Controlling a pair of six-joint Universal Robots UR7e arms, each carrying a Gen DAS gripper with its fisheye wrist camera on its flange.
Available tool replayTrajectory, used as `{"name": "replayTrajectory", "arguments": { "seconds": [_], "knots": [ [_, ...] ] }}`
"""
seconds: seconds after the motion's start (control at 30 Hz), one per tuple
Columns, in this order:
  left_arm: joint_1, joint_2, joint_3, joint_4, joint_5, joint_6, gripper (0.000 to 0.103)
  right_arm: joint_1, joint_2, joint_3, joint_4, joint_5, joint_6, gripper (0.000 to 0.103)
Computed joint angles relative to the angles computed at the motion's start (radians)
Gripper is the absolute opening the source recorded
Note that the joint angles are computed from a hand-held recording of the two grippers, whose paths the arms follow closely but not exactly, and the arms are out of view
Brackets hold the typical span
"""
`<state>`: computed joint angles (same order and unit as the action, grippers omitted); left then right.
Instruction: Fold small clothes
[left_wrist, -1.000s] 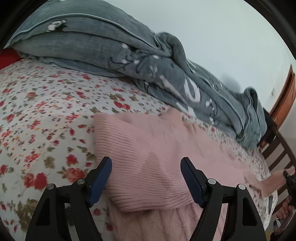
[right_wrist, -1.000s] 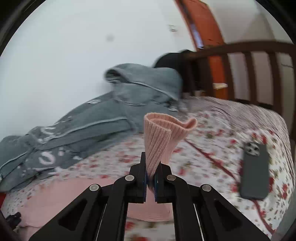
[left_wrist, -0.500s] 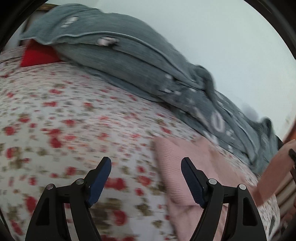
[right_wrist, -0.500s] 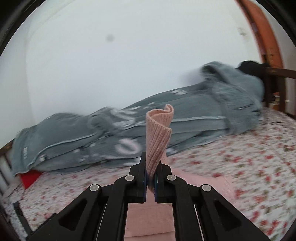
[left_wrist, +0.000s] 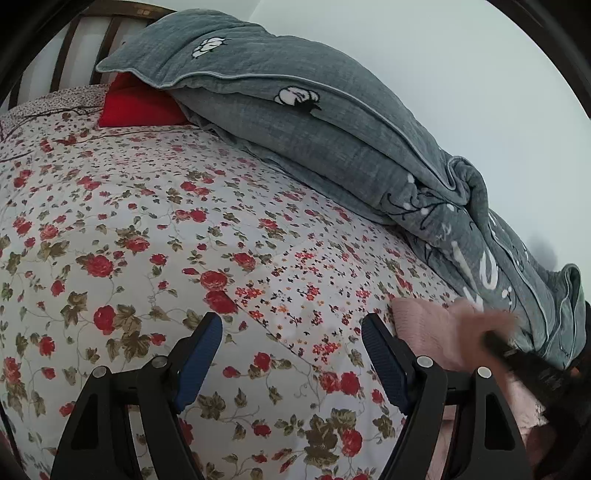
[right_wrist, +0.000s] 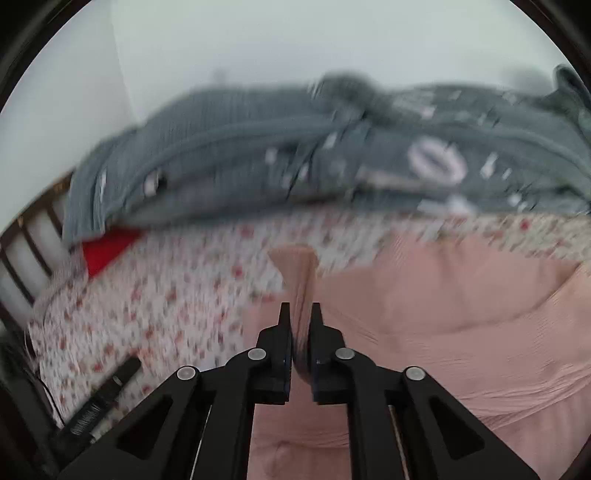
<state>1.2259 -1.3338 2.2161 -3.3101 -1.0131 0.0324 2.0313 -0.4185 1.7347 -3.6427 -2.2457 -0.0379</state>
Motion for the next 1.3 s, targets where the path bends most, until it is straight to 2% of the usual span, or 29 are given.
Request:
{"name": "replayTrajectory", "arguments": {
  "seconds": [0.07, 0.1, 0.13, 0.23, 0.37, 0.43, 0.5, 0.6, 0.63, 0.67, 0.73, 0.8, 0.87, 0.93, 1.0, 1.1, 1.2, 1.27, 1.3],
  "knots": [
    [-0.004, 0.000, 0.003, 0.004, 0.003, 0.012, 0.076, -0.028, -0.031, 0.042, 0.074, 0.097, 0.020, 0.022],
    [-0.008, 0.004, 0.004, 0.003, 0.008, 0.021, 0.076, -0.032, -0.045, 0.063, 0.092, 0.126, 0.023, 0.029],
    [-0.013, 0.006, 0.006, 0.000, 0.013, 0.029, 0.076, -0.029, -0.056, 0.081, 0.084, 0.122, 0.021, 0.035],
    [-0.023, 0.005, 0.013, 0.014, -0.003, 0.048, 0.076, -0.018, -0.089, 0.160, -0.041, 0.104, -0.024, 0.047],
    [-0.025, -0.008, 0.015, 0.097, -0.123, 0.067, 0.076, -0.029, -0.190, 0.307, -0.199, 0.055, -0.127, 0.051],
    [-0.032, -0.002, 0.015, 0.126, -0.191, 0.075, 0.076, -0.053, -0.237, 0.380, -0.289, 0.030, -0.180, 0.058],
    [-0.045, 0.014, 0.017, 0.132, -0.231, 0.083, 0.076, -0.092, -0.276, 0.447, -0.379, -0.009, -0.241, 0.059],
    [-0.073, 0.051, 0.010, 0.140, -0.248, 0.079, 0.075, -0.163, -0.307, 0.498, -0.461, -0.080, -0.315, 0.059],
    [-0.082, 0.064, 0.006, 0.138, -0.242, 0.081, 0.074, -0.188, -0.322, 0.508, -0.458, -0.090, -0.315, 0.059],
    [-0.092, 0.081, 0.001, 0.124, -0.233, 0.094, 0.068, -0.222, -0.349, 0.529, -0.441, -0.073, -0.298, 0.059],
    [-0.115, 0.117, -0.008, 0.084, -0.210, 0.149, 0.063, -0.299, -0.425, 0.578, -0.373, 0.020, -0.215, 0.059],
    [-0.132, 0.148, -0.018, 0.061, -0.171, 0.212, 0.060, -0.371, -0.489, 0.617, -0.326, 0.146, -0.139, 0.059],
    [-0.137, 0.173, -0.031, 0.068, -0.128, 0.233, 0.060, -0.418, -0.504, 0.637, -0.338, 0.226, -0.130, 0.059],
    [-0.133, 0.186, -0.039, 0.102, -0.118, 0.227, 0.060, -0.434, -0.485, 0.643, -0.380, 0.246, -0.150, 0.059],
    [-0.127, 0.191, -0.053, 0.140, -0.118, 0.217, 0.059, -0.393, -0.464, 0.615, -0.350, 0.157, -0.171, 0.059],
    [-0.101, 0.179, -0.061, 0.152, -0.180, 0.198, 0.059, -0.328, -0.398, 0.578, -0.383, 0.039, -0.249, 0.059],
    [-0.088, 0.174, -0.065, 0.155, -0.201, 0.179, 0.041, -0.320, -0.393, 0.592, -0.404, 0.044, -0.267, 0.059],
    [-0.086, 0.172, -0.060, 0.145, -0.216, 0.187, 0.019, -0.331, -0.411, 0.614, -0.401, 0.074, -0.253, 0.059],
    [-0.082, 0.170, -0.058, 0.139, -0.233, 0.195, 0.014, -0.336, -0.416, 0.621, -0.404, 0.087, -0.246, 0.059]
  ]
}}
